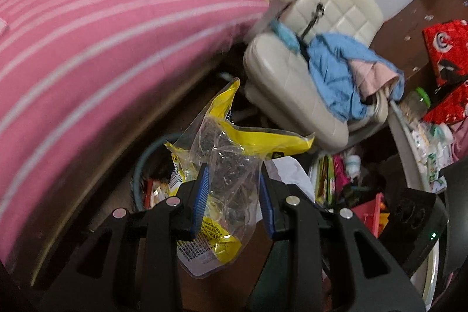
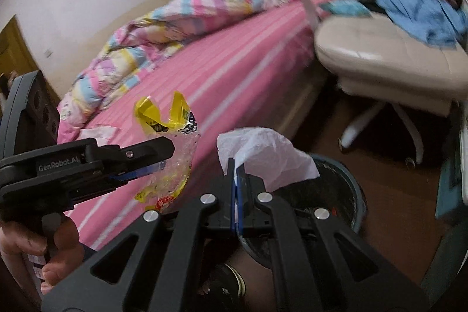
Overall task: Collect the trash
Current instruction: 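Carry the plastic bag and tissue in both tools over the trash bin, then open both tools to drop the plastic bag and tissue into the bin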
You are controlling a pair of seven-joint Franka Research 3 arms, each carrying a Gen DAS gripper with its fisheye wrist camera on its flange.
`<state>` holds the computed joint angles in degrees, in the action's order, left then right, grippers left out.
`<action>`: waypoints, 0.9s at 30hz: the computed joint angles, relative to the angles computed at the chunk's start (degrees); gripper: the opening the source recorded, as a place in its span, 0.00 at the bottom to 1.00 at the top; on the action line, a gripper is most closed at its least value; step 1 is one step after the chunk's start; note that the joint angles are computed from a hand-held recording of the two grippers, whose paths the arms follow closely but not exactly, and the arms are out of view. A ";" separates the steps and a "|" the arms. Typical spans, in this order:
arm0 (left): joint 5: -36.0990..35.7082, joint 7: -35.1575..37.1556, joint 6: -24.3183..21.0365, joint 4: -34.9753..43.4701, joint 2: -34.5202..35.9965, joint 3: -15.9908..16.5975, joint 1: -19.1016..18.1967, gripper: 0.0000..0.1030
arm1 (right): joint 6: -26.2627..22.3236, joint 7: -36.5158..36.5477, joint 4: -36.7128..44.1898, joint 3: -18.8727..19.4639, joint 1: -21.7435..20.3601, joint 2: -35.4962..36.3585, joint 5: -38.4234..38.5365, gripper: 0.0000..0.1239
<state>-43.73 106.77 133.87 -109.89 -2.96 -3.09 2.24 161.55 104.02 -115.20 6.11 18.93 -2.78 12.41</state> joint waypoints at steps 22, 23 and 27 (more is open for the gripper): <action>11.21 -7.88 -10.00 14.69 23.23 -7.78 3.46 0.30 | -8.37 2.53 1.04 -2.09 -1.00 11.18 1.03 0.01; 11.83 -8.27 -10.46 15.25 24.05 -8.01 3.50 0.30 | -8.76 2.54 1.38 -2.20 -0.99 11.71 0.81 0.01; 13.89 -9.12 -10.87 16.34 26.42 -8.73 3.77 0.31 | -10.26 3.04 2.54 -2.65 -0.88 13.57 -0.14 0.02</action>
<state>-29.84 97.65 123.00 -93.55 23.46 -11.82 6.02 151.28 107.05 -112.66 3.46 18.05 10.79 12.26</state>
